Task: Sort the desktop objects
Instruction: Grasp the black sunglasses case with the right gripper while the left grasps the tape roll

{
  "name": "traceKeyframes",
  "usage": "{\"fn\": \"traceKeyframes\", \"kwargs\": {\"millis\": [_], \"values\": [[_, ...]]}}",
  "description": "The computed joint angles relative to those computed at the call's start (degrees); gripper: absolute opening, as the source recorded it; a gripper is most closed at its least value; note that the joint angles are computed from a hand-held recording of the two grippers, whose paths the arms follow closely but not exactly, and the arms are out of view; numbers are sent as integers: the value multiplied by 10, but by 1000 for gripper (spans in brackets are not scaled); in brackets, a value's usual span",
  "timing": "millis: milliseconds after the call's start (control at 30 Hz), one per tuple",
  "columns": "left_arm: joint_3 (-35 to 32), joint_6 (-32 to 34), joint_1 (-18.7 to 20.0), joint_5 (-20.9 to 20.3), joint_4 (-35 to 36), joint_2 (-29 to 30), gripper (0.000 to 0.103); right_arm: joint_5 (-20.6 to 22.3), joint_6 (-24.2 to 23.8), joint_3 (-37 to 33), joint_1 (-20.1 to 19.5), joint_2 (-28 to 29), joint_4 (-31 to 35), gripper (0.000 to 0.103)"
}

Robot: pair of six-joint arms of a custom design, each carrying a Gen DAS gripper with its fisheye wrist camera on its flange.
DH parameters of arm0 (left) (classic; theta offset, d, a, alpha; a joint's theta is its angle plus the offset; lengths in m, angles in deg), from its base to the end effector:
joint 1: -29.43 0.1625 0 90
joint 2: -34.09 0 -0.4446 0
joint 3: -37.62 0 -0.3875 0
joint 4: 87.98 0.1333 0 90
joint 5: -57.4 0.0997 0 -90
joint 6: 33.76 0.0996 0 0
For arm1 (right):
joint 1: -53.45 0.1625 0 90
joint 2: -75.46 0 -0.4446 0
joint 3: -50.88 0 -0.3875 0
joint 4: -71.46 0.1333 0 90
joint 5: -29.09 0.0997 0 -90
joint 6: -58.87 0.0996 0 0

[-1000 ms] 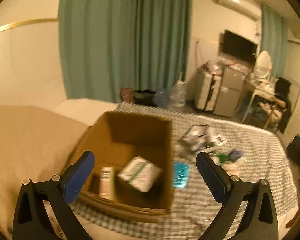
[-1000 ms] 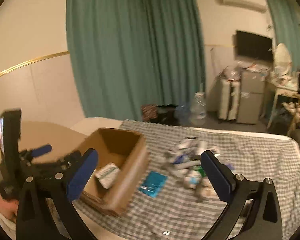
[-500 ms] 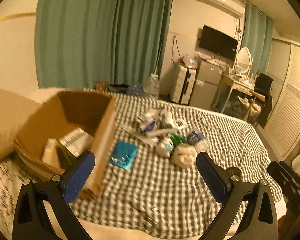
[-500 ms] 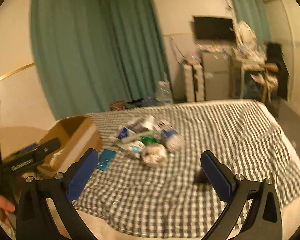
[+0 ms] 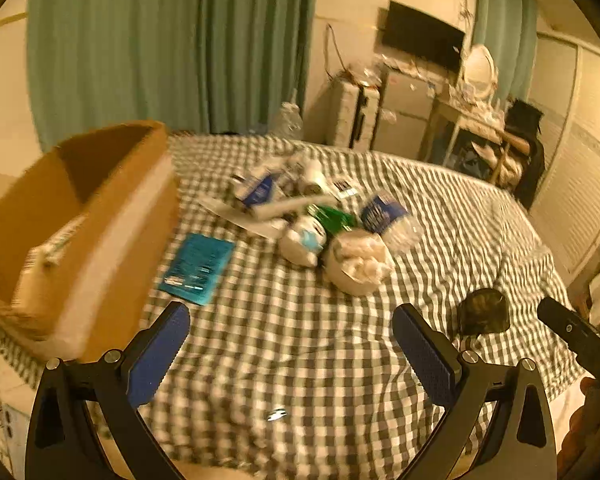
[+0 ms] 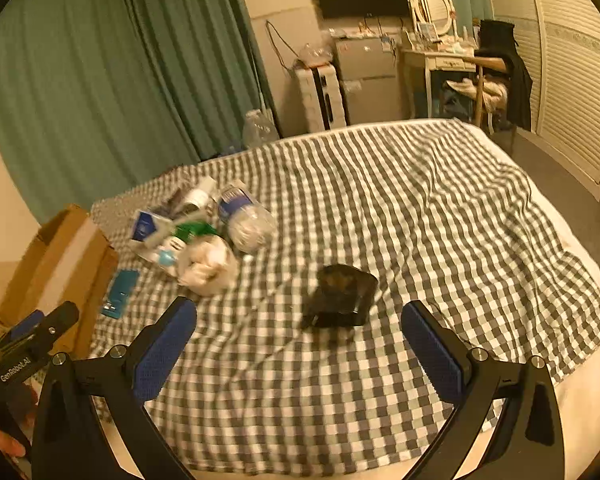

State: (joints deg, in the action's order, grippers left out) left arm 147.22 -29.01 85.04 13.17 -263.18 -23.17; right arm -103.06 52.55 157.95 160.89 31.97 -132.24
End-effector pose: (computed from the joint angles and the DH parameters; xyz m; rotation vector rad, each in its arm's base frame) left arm -0.1692 -0.6096 0.2254 0.5121 2.3150 -0.9247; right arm 0.2479 -0.5673 0.1506 0.0667 -2.2951 1.1360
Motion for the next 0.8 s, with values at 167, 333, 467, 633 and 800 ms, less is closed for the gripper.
{"fn": "traceKeyframes", "kwargs": {"millis": [167,333,467,633,800], "values": [[-37,22,16,-26,15,55,103,-10,-22,-20,-27,14,25,103],[-79,57,31,-46,16,109,103,22,-6,-36,-60,17,67,103],[-122,60,45,-56,27,145,103,23,-23,-54,-72,26,78,103],[-167,74,55,-44,-16,188,103,60,4,-72,-91,28,102,95],[-195,86,63,-68,-9,204,103,65,4,-89,-99,36,133,59]]}}
